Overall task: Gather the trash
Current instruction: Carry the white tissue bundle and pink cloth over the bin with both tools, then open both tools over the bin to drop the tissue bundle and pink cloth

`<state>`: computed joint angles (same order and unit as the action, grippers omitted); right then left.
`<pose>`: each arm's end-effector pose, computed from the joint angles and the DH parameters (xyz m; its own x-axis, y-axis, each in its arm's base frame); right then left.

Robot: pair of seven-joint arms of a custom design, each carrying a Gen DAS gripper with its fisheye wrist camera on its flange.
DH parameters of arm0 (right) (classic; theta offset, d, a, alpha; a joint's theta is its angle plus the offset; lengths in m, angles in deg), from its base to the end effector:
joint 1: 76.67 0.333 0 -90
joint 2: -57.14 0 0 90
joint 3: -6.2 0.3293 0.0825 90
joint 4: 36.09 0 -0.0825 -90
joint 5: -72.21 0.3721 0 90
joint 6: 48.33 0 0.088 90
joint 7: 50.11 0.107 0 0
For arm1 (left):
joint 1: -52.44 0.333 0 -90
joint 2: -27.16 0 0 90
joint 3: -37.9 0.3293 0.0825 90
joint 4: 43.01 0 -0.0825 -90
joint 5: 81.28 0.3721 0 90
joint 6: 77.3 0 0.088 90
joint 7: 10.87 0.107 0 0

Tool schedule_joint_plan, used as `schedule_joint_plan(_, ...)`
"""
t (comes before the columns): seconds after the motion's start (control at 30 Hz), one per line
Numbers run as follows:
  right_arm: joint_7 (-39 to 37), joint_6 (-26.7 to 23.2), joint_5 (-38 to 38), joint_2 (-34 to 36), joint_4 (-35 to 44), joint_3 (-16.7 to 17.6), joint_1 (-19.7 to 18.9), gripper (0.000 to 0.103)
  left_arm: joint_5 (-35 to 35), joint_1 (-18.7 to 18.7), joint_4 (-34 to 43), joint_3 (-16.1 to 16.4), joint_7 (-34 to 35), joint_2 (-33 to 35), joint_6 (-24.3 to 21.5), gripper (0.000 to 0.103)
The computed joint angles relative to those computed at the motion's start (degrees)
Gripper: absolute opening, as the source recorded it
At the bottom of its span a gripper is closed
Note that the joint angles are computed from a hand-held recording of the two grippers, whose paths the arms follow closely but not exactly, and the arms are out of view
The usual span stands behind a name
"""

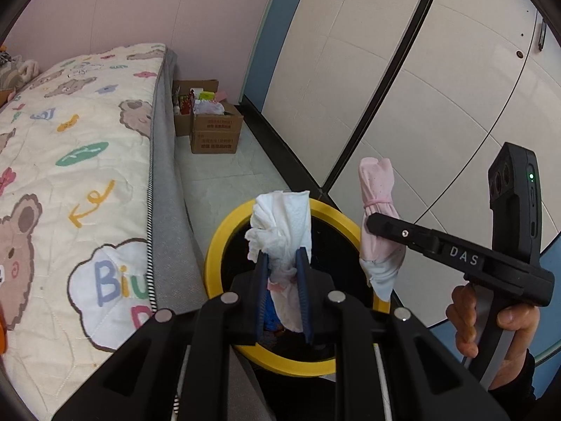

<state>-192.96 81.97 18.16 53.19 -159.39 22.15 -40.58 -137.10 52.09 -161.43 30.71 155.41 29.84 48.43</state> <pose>0.3439 0.4121 0.4762 -0.5104 -0.7673 -0.3883 -0.4884 0.6303 -0.6035 0.5548 -0.1023 0.4507 -0.8110 -0.4988 0.3057 -0.5586 0.5049 -0.6581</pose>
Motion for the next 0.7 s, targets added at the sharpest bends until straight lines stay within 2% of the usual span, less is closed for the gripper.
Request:
schedule_joint_plan(0.2, 0.7, 2.2, 0.7, -0.5, -2.4, -0.7, -0.8, 0.021, 1.6, -0.9, 0.7, -0.7, -2.0, 1.8, 1.2, 0.016)
schedule_joint_plan(0.4, -0.5, 1.8, 1.0, 0.4, -1.8, -0.7, -1.1, 0.024, 1.9, -1.1, 1.2, -1.2, -2.3, 2.7, 1.3, 0.017)
schedule_joint_plan(0.5, 0.7, 1.7, 0.9, 0.2, -2.3, -0.8, -1.1, 0.025, 1.8, -1.3, 1.3, -1.4, -2.2, 2.8, 1.4, 0.023)
schedule_joint_plan(0.57, 1.4, 0.9, 0.9, -0.3, -2.6, -0.6, -1.0, 0.033, 1.8, -1.1, 1.7, -1.4, -2.3, 2.9, 0.0, 0.042)
schedule_joint_plan(0.6, 1.7, 0.3, 0.9, -0.4, -2.5, -0.4, -0.9, 0.039, 1.1, -1.1, 1.3, -1.4, -1.9, 2.6, 0.4, 0.049)
schedule_joint_plan(0.63, 2.1, -0.4, 1.0, -0.6, -2.6, -0.3, -0.8, 0.043, 0.2, -1.1, 0.7, -1.4, -1.4, 2.1, 1.2, 0.06)
schedule_joint_plan(0.67, 2.4, -1.2, 1.0, -0.9, -2.6, -0.1, -0.7, 0.044, -0.6, -1.1, 0.3, -1.4, -1.0, 1.8, 1.6, 0.066)
schedule_joint_plan(0.7, 2.7, -2.2, 1.1, -1.1, -2.5, 0.1, -0.6, 0.044, -1.2, -0.9, 0.2, -1.2, -0.8, 1.7, 1.4, 0.067)
